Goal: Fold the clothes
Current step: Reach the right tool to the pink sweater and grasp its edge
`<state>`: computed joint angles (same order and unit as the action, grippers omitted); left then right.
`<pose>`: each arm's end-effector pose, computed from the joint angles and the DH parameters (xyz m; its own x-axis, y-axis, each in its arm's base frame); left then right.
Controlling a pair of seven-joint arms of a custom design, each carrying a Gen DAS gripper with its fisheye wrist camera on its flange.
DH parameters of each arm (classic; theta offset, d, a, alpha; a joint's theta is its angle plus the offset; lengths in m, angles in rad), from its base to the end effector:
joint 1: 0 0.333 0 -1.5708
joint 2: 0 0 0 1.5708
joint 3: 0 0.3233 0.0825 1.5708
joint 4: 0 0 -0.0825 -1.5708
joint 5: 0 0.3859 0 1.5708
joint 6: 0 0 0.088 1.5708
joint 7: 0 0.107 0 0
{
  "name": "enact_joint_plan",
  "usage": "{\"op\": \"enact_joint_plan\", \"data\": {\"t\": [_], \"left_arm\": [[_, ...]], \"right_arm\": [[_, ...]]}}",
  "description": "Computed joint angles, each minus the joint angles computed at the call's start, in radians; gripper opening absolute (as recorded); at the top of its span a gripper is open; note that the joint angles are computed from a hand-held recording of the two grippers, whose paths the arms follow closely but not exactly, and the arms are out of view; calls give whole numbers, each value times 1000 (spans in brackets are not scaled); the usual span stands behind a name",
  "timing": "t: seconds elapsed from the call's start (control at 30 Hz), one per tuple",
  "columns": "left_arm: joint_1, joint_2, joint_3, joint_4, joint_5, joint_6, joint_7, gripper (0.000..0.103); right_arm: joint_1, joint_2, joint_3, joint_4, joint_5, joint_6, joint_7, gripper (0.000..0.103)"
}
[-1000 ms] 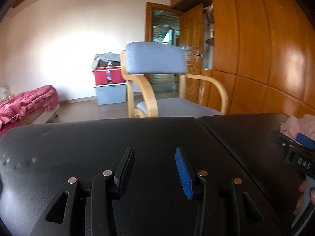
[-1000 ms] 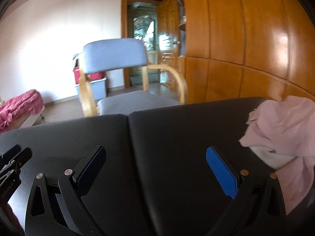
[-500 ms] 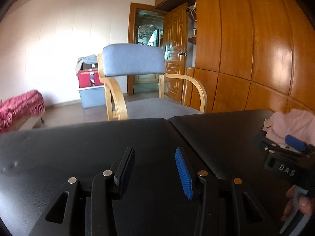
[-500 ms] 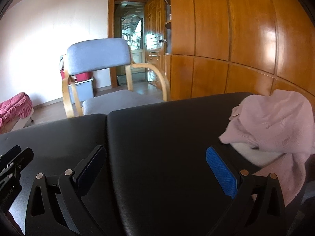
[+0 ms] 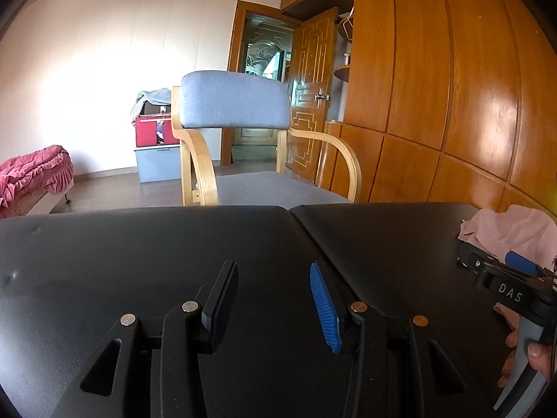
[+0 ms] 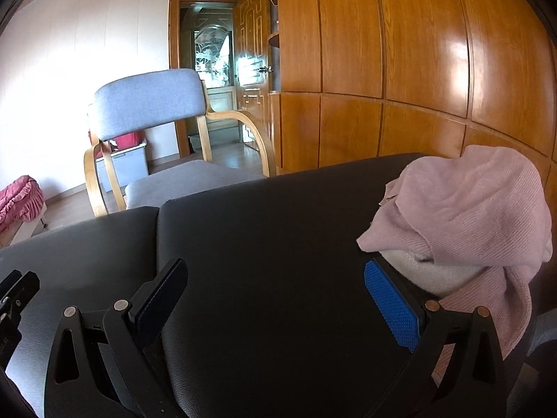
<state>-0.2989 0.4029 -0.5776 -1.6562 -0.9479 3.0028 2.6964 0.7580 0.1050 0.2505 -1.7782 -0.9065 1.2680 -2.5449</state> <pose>0.5371 -0.4541 0.4970 -0.8503 -0.5152 0.1073 -0.3161 0.3371 -0.8868 0.3743 0.3942 0.5135 -0.9067 -0.4212 -0.0223 -0.1885 0.4520 -0.8719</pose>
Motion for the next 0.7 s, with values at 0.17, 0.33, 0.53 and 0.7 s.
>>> {"op": "enact_joint_plan", "data": {"t": [0.17, 0.33, 0.53, 0.7], "left_arm": [[2, -1, -12, -6, 10, 18, 15, 43], [-1, -6, -5, -9, 20, 10, 2, 44], [-32, 3, 50, 14, 82, -39, -107, 44], [-43, 15, 71, 32, 143, -62, -178, 44]], "right_arm": [[0, 8, -2, 8, -1, 12, -11, 103], [0, 6, -5, 6, 2, 20, -1, 103], [-12, -47, 1, -61, 7, 74, 52, 103], [-24, -96, 23, -112, 27, 62, 38, 103]]}}
